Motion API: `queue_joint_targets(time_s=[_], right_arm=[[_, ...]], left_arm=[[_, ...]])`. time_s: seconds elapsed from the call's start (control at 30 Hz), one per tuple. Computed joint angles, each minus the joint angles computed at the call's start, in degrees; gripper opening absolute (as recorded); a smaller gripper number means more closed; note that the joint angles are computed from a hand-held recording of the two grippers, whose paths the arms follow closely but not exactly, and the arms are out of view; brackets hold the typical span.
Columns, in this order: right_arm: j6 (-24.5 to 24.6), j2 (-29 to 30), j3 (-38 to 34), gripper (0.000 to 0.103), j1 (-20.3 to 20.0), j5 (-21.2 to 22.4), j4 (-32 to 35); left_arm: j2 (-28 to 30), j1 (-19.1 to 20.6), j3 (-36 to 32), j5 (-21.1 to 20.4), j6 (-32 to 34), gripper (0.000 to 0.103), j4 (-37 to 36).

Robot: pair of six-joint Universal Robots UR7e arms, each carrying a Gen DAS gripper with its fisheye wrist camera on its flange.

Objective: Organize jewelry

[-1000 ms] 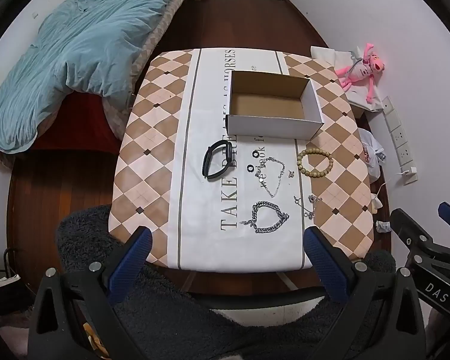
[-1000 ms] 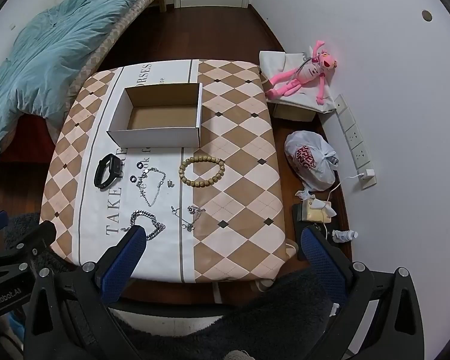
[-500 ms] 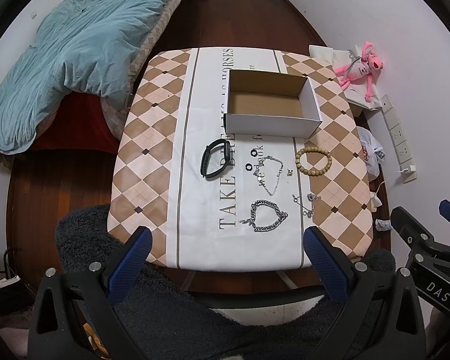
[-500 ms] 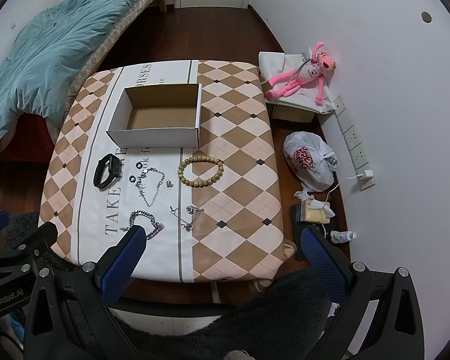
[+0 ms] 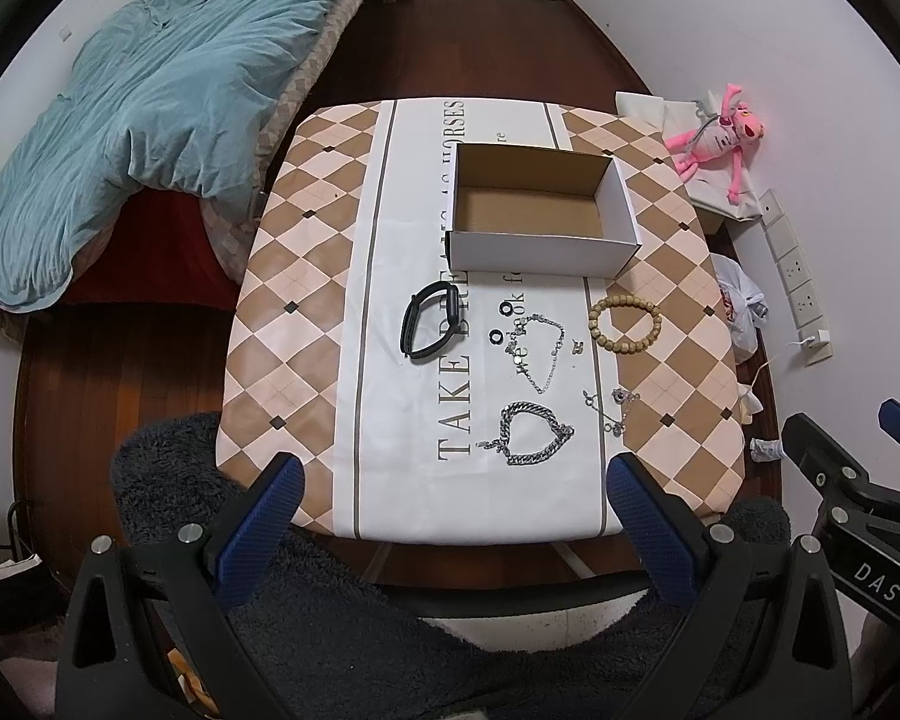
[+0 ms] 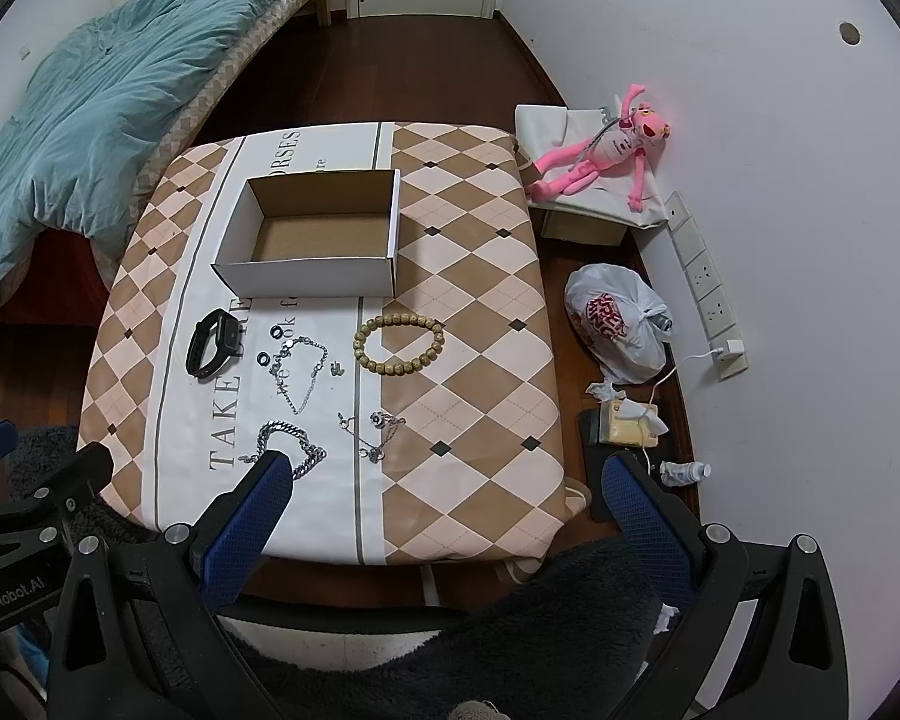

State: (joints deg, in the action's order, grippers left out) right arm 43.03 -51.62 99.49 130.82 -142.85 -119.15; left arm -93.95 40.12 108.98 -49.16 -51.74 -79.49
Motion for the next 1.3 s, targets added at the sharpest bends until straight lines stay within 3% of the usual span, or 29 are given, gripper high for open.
queue_joint_targets(time_s=[1.3], right_arm=[[0.29, -0.63, -0.39, 0.103, 0.42, -0.32, 1.14]], left_arm=[[0.56, -0.45, -0.98, 0.03, -0.12, 0.103, 0.21]])
